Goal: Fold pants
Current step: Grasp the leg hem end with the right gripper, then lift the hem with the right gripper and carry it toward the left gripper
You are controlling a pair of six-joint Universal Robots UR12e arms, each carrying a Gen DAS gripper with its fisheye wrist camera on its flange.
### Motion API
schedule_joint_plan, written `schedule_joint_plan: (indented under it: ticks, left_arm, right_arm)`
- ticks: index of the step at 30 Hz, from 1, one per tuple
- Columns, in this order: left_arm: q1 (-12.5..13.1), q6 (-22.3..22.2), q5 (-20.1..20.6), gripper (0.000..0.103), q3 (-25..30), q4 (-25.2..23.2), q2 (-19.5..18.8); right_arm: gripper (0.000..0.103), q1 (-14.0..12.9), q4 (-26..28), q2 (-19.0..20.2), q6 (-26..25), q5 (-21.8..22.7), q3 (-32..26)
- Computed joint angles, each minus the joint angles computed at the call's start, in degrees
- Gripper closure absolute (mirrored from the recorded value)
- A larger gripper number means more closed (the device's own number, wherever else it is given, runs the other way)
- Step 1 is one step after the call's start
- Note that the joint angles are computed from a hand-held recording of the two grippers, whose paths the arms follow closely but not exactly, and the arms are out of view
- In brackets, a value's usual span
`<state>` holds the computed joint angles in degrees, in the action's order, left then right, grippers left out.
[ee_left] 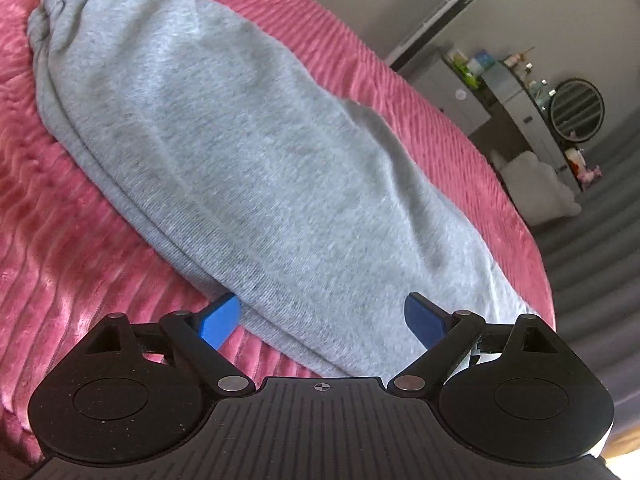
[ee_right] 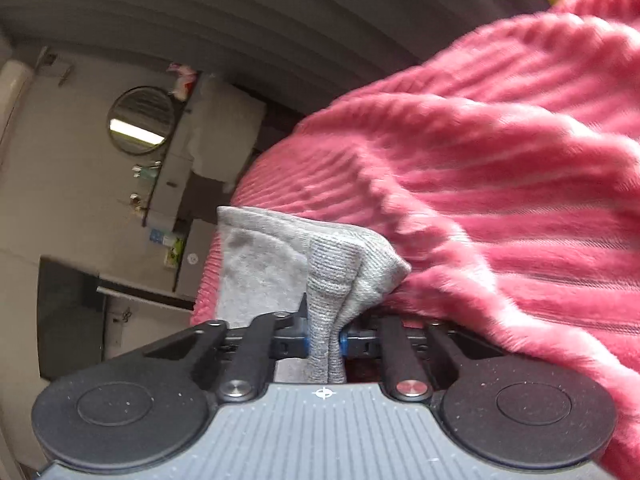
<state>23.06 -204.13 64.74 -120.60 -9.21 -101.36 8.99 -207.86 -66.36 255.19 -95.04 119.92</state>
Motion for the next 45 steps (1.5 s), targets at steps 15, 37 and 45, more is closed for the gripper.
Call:
schedule_joint_plan:
  ticks: [15, 37, 45]
  left_arm:
    - [1.28, -0.29, -4.03, 0.009, -0.42, 1.73, -0.71]
    - [3.09, -2.12, -0.88, 0.008, -2.94, 5.62, 1.26]
    - [1.40, 2.54, 2.71, 0.008, -2.43, 5.40, 1.32]
  right_arm:
    - [0.094, 2.20, 11.95, -3.30, -7.99, -5.53, -3.13]
    - [0.092, 20.70, 38.87, 9.38, -60.83, 12.82, -31.50]
    - [0.072, 20.66, 38.24, 7.48, -61.17, 17.18, -28.53]
